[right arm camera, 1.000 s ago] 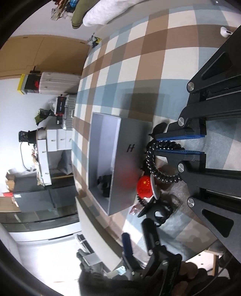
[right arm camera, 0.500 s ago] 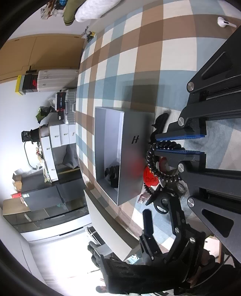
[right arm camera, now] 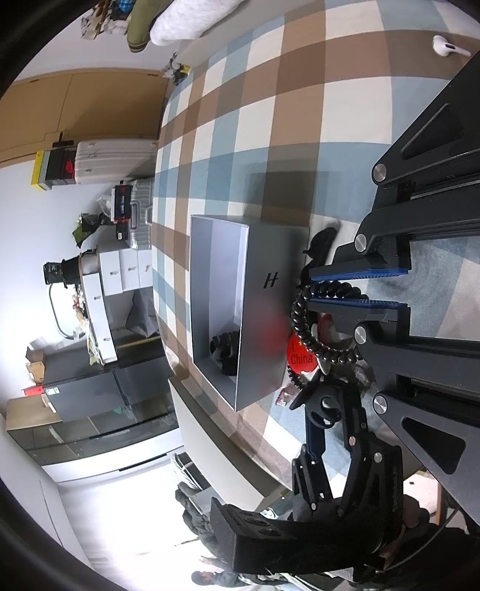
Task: Organize jewelry
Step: 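Grasp a second black claw clip with the left gripper while the right gripper grasps another coiled hair tie, then lower the claw clip and hair tie into the grey box and open both grippers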
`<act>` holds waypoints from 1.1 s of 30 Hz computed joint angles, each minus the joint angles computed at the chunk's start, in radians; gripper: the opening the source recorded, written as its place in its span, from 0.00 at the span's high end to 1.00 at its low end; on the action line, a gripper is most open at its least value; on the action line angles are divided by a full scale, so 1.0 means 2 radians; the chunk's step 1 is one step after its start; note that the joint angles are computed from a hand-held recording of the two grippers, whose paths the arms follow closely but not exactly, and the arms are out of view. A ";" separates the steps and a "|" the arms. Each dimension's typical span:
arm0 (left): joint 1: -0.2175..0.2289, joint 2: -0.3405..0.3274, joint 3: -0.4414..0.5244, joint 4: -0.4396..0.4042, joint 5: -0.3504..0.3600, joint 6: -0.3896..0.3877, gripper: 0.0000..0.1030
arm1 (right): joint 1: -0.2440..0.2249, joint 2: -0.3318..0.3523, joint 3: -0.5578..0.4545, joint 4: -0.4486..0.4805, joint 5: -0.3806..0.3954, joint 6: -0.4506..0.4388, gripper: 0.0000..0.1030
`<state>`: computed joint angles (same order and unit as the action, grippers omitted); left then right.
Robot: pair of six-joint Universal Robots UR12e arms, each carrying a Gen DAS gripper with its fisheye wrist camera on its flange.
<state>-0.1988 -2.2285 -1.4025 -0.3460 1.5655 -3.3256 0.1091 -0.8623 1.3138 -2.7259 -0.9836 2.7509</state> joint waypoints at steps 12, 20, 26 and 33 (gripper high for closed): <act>0.003 0.005 -0.011 0.053 -0.011 -0.002 0.58 | -0.001 0.000 0.001 -0.009 0.004 0.006 0.92; 0.003 0.006 -0.019 0.101 0.008 -0.022 0.58 | -0.003 0.000 0.001 -0.019 0.013 0.013 0.92; 0.005 0.005 -0.020 0.125 0.021 -0.040 0.58 | -0.004 0.002 0.000 -0.036 0.021 0.024 0.92; 0.006 0.005 -0.020 0.133 0.031 -0.048 0.58 | -0.003 0.006 -0.009 -0.047 0.025 0.035 0.92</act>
